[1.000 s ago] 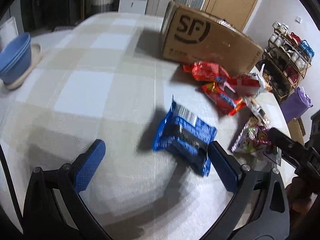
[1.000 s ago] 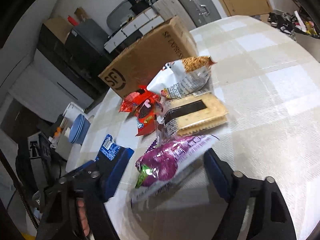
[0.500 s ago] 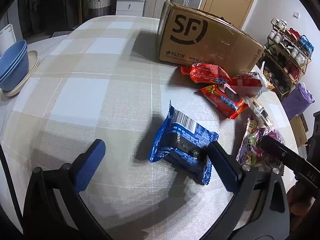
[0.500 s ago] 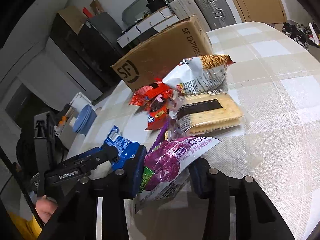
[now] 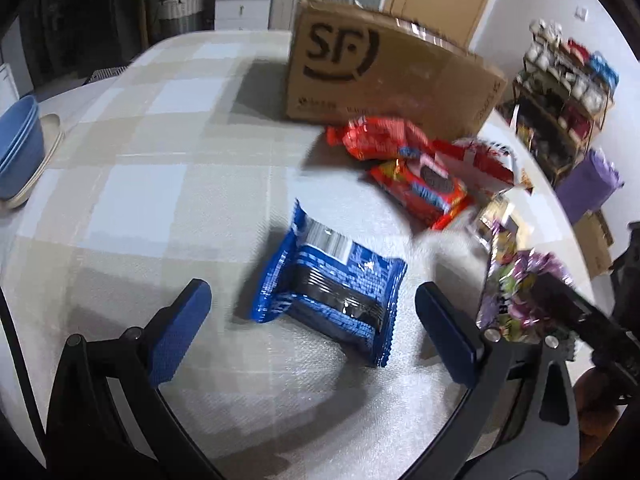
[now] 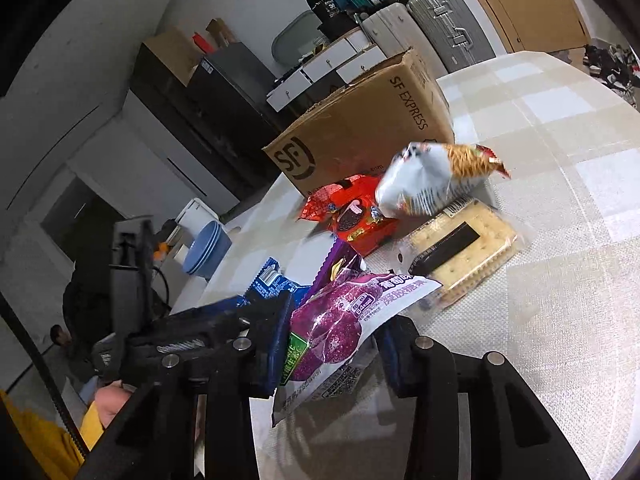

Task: Organize snacks
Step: 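Grasp the blue biscuit pack with the left tool while the right tool grasps the purple candy bag, then lift both packs and carry them over the box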

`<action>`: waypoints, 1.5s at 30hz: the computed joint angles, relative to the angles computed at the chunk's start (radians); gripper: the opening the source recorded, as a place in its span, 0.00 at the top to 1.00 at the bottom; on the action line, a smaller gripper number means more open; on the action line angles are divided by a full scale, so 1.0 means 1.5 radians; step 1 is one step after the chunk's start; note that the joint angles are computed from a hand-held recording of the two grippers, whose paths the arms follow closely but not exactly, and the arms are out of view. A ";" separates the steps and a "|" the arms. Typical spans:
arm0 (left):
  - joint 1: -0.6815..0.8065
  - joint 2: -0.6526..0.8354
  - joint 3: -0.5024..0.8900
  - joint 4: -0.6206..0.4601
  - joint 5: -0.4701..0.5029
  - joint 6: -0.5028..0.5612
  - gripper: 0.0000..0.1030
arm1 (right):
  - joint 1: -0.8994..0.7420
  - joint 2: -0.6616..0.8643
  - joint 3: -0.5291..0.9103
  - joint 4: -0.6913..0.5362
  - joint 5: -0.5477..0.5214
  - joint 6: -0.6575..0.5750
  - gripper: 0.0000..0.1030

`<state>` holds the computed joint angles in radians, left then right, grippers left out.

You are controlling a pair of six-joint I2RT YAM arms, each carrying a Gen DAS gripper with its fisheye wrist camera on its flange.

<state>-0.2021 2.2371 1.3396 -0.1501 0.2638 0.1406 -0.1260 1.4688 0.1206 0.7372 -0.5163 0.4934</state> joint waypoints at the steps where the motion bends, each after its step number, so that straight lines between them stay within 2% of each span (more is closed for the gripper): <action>1: -0.007 0.006 0.005 -0.004 -0.015 0.004 0.01 | -0.002 -0.002 -0.004 0.006 -0.003 0.001 0.62; 5: -0.028 0.002 -0.019 0.036 -0.064 0.032 0.04 | -0.008 0.002 -0.006 0.017 -0.013 0.002 0.62; 6: -0.029 -0.001 -0.028 0.049 -0.073 0.034 0.10 | -0.009 0.003 -0.005 0.018 -0.017 0.001 0.62; 9: -0.031 -0.017 -0.047 0.068 -0.071 0.053 0.43 | -0.010 0.007 0.000 0.015 -0.022 -0.003 0.62; 10: -0.034 -0.022 -0.052 0.074 -0.081 0.063 0.50 | -0.013 0.008 0.000 0.014 -0.027 -0.006 0.62; 13: -0.038 -0.035 -0.063 0.076 -0.084 0.085 0.59 | -0.012 0.008 -0.001 0.016 -0.027 -0.009 0.62; 20: -0.030 -0.068 -0.085 0.061 -0.064 0.088 0.60 | -0.003 0.006 -0.002 0.023 -0.020 -0.014 0.62; 26: -0.011 -0.126 -0.140 0.081 -0.041 0.086 0.60 | 0.007 -0.020 -0.008 0.007 -0.004 -0.016 0.62; 28: -0.008 -0.155 -0.163 0.087 -0.035 0.093 0.60 | 0.007 -0.043 -0.003 -0.044 0.012 -0.019 0.62; 31: -0.001 -0.198 -0.195 0.091 -0.022 0.101 0.60 | -0.023 -0.073 -0.018 -0.073 -0.002 -0.011 0.62; 35: 0.002 -0.248 -0.232 0.086 -0.002 0.104 0.60 | -0.050 -0.176 -0.033 -0.164 -0.010 -0.022 0.62; 38: 0.006 -0.275 -0.248 0.078 0.017 0.105 0.60 | -0.060 -0.272 -0.033 -0.252 -0.013 -0.024 0.62; 42: 0.024 -0.307 -0.252 0.051 0.059 0.100 0.60 | -0.083 -0.392 0.002 -0.412 -0.017 -0.048 0.62; 45: 0.039 -0.340 -0.260 0.063 0.073 0.092 0.60 | -0.110 -0.453 0.042 -0.493 -0.037 -0.057 0.62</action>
<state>-0.1438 1.7279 0.9503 -0.0549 0.3728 0.2787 -0.2906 0.7886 0.1842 -0.0019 -0.5718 0.4082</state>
